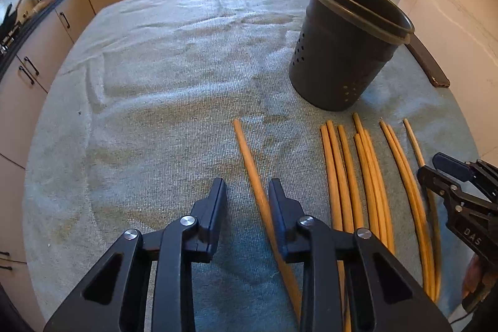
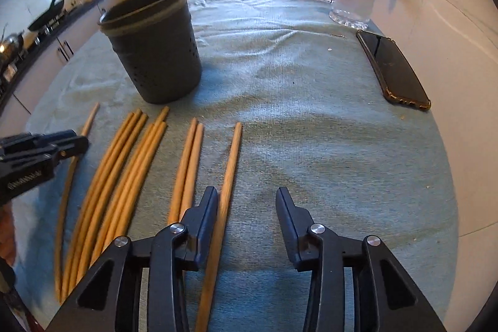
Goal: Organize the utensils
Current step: 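Close the left gripper on one chopstick while the right gripper closes on another, then lift the left gripper's chopstick over the black cup while the right gripper carries its own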
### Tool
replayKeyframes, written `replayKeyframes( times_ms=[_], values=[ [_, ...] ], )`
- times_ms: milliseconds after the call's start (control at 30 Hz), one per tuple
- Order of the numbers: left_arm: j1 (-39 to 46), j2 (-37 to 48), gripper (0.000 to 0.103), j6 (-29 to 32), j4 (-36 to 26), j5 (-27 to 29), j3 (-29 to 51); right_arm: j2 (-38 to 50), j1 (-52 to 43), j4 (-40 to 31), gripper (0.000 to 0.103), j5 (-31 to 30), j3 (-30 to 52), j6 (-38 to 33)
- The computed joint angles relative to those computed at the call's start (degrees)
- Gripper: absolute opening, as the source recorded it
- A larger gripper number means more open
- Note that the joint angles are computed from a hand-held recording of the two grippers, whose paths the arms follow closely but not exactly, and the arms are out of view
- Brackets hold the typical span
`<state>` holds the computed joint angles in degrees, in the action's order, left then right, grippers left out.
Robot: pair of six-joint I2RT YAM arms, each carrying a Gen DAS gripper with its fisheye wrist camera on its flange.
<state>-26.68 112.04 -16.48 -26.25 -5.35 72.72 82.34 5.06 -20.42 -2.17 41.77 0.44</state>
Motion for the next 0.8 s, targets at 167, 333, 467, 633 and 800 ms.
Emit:
replayKeyframes(
  times_ms=[167, 333, 467, 633, 800],
  values=[
    [1.2, 3.9, 0.027, -0.1, -4.6, 2.0, 6.7, 7.1, 0.3, -6.9, 0.042, 1.3, 8.8, 0.4],
    [0.4, 5.2, 0.012, -1.4, -3.6, 0.4, 8.1, 11.6, 0.8, -8.0, 0.021, 1.7, 13.9, 0.6],
    [0.6, 1.6, 0.005, -3.3, -0.7, 1.6, 3.9, 9.8, 0.5, -5.6, 0.006, -0.8, 12.0, 0.4],
    [-1.7, -10.2, 0.005, -3.2, 3.4, -2.2, -5.0, -2.8, -3.8, -4.2, 0.006, -8.0, 5.9, 1.5],
    [-6.0, -23.6, 0.005, -3.9, 4.9, -6.2, -12.6, -18.3, -7.3, -6.6, 0.006, -12.6, 1.4, 1.7]
  ],
)
